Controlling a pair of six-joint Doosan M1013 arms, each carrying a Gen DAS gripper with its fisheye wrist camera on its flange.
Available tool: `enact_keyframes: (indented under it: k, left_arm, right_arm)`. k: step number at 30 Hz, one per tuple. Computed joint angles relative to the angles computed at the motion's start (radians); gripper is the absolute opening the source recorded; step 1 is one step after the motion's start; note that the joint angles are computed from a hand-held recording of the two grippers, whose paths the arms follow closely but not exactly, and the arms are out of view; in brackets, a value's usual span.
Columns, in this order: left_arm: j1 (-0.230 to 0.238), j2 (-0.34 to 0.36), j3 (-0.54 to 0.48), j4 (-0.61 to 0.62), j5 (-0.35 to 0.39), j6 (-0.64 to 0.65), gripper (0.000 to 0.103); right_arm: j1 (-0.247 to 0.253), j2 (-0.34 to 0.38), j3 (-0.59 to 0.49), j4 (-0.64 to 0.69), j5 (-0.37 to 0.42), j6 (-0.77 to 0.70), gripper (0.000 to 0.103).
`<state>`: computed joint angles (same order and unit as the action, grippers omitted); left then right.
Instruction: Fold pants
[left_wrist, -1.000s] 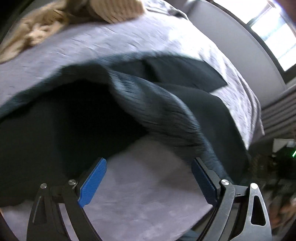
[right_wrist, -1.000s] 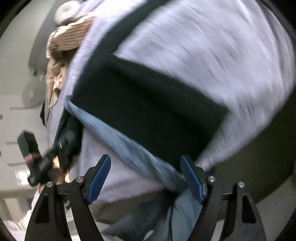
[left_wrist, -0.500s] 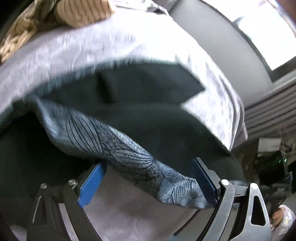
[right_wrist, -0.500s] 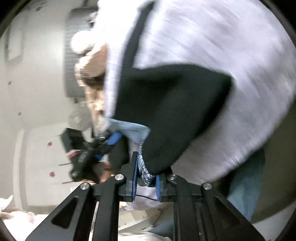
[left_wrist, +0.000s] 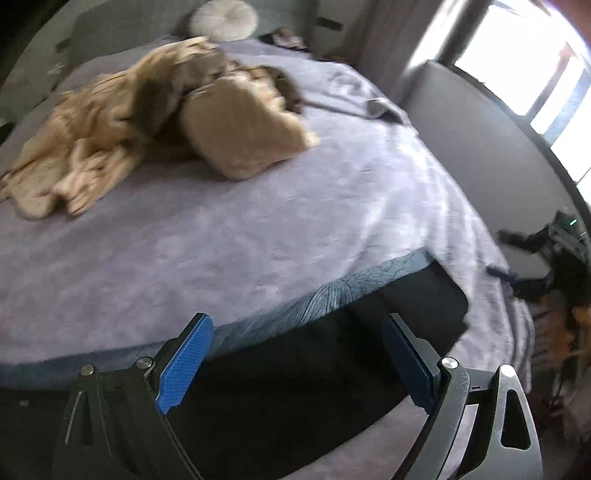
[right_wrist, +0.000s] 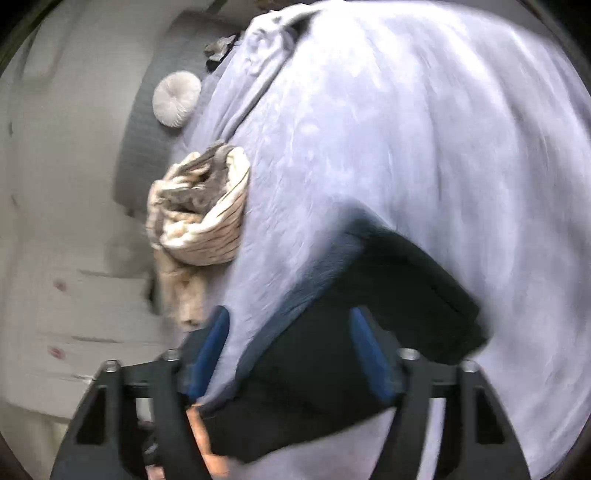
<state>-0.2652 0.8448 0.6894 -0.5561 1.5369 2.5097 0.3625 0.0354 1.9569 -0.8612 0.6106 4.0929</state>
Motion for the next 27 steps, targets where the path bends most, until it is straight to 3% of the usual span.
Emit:
enact_keyframes:
  k: [4,8,10,11,12,13,14,16,20,23,25,27]
  left_arm:
    - [0.013,-0.025,0.087,0.114,-0.080,-0.023,0.093]
    - [0.021,-0.027,0.149,0.225,-0.118,-0.101,0.093]
    - [0.023,-0.035,0.180,0.251,-0.143,-0.116,0.093]
    - [0.024,-0.036,0.188,0.258,-0.152,-0.119,0.093]
    - [0.023,-0.038,0.196,0.267,-0.163,-0.124,0.093]
    - [0.022,-0.042,0.204,0.275,-0.177,-0.125,0.093]
    - [0.023,-0.047,0.211,0.275,-0.191,-0.123,0.093]
    - [0.031,-0.049,0.213,0.264,-0.195,-0.126,0.093]
    - [0.030,-0.047,0.227,0.343,-0.198,-0.147,0.093]
    - [0.033,-0.050,0.226,0.371,-0.192,-0.152,0.093]
    - [0.040,-0.056,0.215,0.335,-0.192,-0.138,0.093]
    - [0.041,-0.058,0.201,0.301,-0.204,-0.126,0.093]
  right_arm:
    - [-0.001,0.006,-0.019,0.166,0.037,-0.213,0.074]
    - [0.033,0.045,0.035,0.266,-0.043,-0.156,0.064]
    - [0.035,0.062,0.073,0.224,-0.127,-0.040,0.056]
    - [0.034,0.071,0.089,0.148,-0.154,0.053,0.045]
    - [0.042,0.071,0.104,0.081,-0.166,0.129,0.018]
    - [0.034,0.077,0.108,0.053,-0.191,0.157,0.009]
    - [0.032,0.079,0.110,0.012,-0.215,0.200,0.009]
    - [0.052,0.065,0.100,-0.036,-0.189,0.197,0.008]
    - [0.077,0.062,0.104,0.239,-0.180,-0.085,0.009]
    - [0.080,0.048,0.137,0.174,-0.229,0.037,0.018]
    - [0.094,0.037,0.102,0.278,-0.130,-0.066,0.023]
    - [0.122,0.034,0.035,0.320,0.037,-0.191,0.023]
